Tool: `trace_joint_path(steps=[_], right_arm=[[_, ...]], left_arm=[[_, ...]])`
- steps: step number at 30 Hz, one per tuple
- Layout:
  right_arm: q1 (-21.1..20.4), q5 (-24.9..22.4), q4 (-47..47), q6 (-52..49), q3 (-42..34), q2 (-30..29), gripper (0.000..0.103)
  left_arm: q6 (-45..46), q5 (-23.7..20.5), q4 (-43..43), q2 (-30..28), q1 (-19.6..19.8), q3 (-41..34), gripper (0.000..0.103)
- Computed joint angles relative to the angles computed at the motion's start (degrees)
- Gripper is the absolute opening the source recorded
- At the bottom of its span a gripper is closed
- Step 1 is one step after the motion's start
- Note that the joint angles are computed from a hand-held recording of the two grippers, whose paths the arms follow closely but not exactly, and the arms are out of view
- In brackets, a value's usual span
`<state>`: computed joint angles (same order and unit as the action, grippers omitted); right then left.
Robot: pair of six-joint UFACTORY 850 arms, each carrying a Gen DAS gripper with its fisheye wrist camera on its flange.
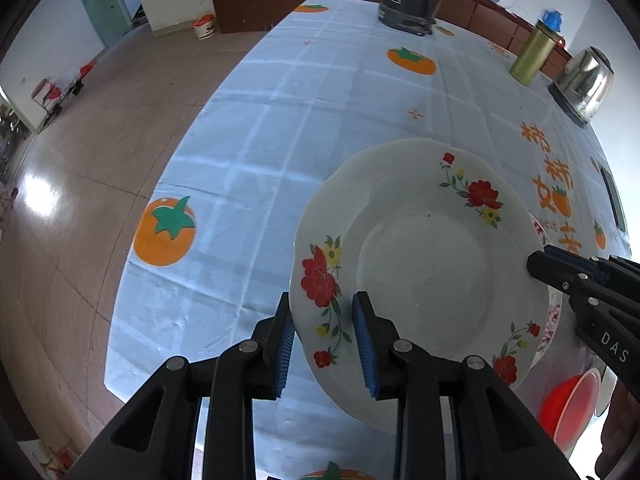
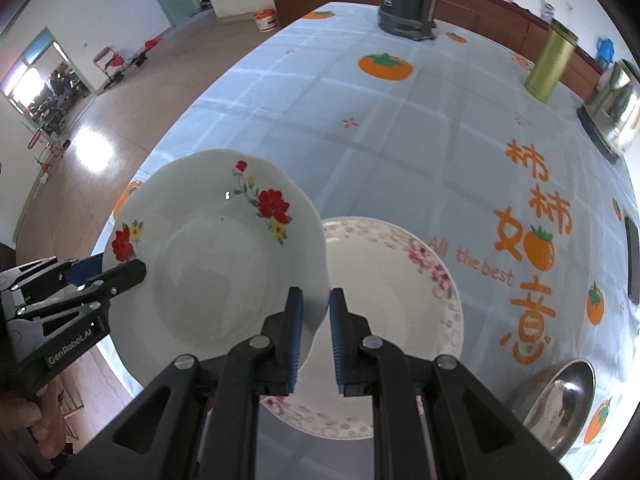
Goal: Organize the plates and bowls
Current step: 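Lift the red-flower plate with both grippers toward the stacked bowl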
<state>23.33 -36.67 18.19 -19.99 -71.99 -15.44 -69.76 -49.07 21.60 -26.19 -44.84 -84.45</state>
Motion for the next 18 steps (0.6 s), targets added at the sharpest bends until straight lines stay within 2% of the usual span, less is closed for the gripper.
trace_joint_path(steps=[18], right_arm=[[-4.43,0.28,-0.19,0.18,3.22,2.04,0.014]], left_arm=[[5.04,-1.19,-2.36,-5.7,-1.86,-7.52,0.031]])
